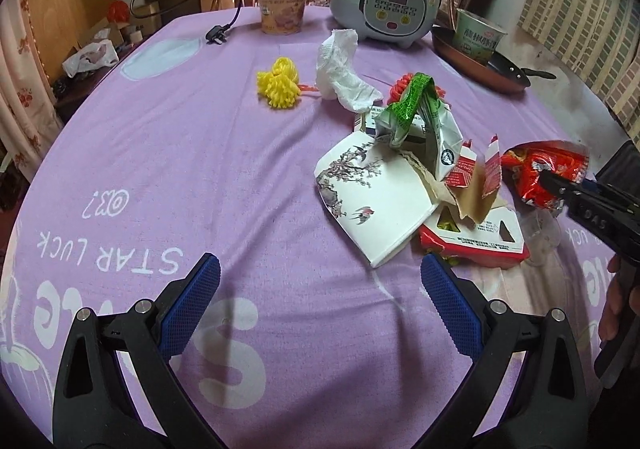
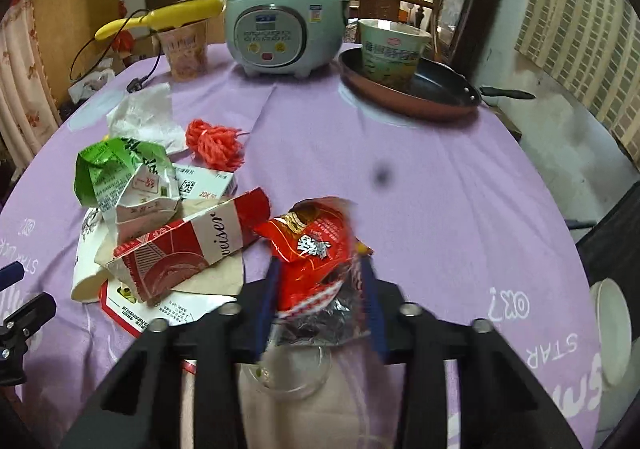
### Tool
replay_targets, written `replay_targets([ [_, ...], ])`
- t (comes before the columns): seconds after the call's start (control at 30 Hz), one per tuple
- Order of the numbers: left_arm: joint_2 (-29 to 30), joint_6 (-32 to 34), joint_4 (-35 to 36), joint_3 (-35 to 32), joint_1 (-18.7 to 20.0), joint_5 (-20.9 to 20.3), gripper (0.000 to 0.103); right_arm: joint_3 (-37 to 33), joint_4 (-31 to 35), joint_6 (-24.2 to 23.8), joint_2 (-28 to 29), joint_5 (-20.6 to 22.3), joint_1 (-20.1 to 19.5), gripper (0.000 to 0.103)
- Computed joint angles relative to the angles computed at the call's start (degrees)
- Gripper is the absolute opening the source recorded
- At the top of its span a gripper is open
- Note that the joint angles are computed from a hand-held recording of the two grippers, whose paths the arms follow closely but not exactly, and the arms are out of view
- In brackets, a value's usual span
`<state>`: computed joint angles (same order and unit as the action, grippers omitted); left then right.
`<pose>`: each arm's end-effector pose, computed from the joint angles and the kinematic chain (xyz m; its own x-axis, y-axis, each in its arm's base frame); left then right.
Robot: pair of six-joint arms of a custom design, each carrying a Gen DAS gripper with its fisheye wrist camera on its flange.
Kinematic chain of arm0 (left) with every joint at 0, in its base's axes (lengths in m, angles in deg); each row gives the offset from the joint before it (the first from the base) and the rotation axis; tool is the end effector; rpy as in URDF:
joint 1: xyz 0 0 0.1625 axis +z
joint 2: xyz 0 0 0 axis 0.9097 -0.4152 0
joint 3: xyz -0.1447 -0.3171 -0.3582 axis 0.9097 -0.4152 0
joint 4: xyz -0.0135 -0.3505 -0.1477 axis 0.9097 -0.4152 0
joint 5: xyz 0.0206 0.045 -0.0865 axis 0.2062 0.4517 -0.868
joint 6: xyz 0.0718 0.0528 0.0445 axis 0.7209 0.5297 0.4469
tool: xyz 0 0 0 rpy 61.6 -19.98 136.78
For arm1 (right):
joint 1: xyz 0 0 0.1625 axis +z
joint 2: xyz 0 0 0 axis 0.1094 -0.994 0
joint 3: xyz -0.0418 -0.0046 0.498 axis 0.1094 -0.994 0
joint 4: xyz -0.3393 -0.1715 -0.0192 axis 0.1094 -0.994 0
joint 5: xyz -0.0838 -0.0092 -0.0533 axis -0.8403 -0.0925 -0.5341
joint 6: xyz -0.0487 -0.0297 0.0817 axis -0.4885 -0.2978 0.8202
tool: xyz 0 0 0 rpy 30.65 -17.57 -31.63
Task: Collect trash
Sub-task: 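Grasp the red snack bag with the right gripper, then grasp the white paper cup with the left gripper while the right gripper holds the red bag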
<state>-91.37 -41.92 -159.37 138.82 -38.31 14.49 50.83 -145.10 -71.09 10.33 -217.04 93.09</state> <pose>-0.3980 -0.4264 0.0917 -0.7107 0.3503 -0.6101 0.5868 0.7735 -0.2395 0.1196 -0.3822 0.3632 -0.6515 0.2831 0.7039 -0.3210 0.7377 -0.5939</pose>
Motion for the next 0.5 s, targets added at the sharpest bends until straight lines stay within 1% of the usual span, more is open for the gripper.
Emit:
replay_targets([
  [0.07,0.2,-0.3,0.5,-0.3,0.3,-0.1,0.097,1.4,-2.1,1.9,-1.6,2.8,-0.4,0.023],
  [0.1,0.2,-0.6,0.7,-0.4,0.5,-0.2,0.097,2.1,-3.3,2.6,-2.4,4.6,-0.8,0.023],
  [0.17,0.5,-1.4,1.0,-0.6,0.9,0.0,0.097,4.1,-7.6,3.6,-4.0,8.8,-1.6,0.023],
  [0.2,0.5,-1.8,1.2,-0.7,1.0,0.2,0.097,4.5,-9.2,3.6,-4.3,9.7,-1.8,0.023],
  [0.27,0.3,-3.2,2.5,-1.0,1.0,0.3,0.097,5.6,-11.5,3.1,-5.5,12.9,-2.8,0.023],
  [0.3,0.1,-4.0,3.2,-1.2,1.0,0.1,0.097,5.8,-11.7,2.7,-6.0,14.0,-3.2,0.023],
  [0.37,-0.2,-4.3,3.6,-1.8,1.0,-1.6,0.097,6.4,-11.4,2.9,-7.6,16.7,-4.9,0.024],
  [0.47,0.9,-2.3,6.6,-3.9,-0.4,-1.6,0.097,6.2,-5.8,6.0,-11.6,20.9,-8.1,0.024],
  [0.5,1.6,-1.4,7.4,-4.7,-0.8,-1.7,0.097,6.4,-5.3,6.3,-12.4,22.1,-8.8,0.024],
])
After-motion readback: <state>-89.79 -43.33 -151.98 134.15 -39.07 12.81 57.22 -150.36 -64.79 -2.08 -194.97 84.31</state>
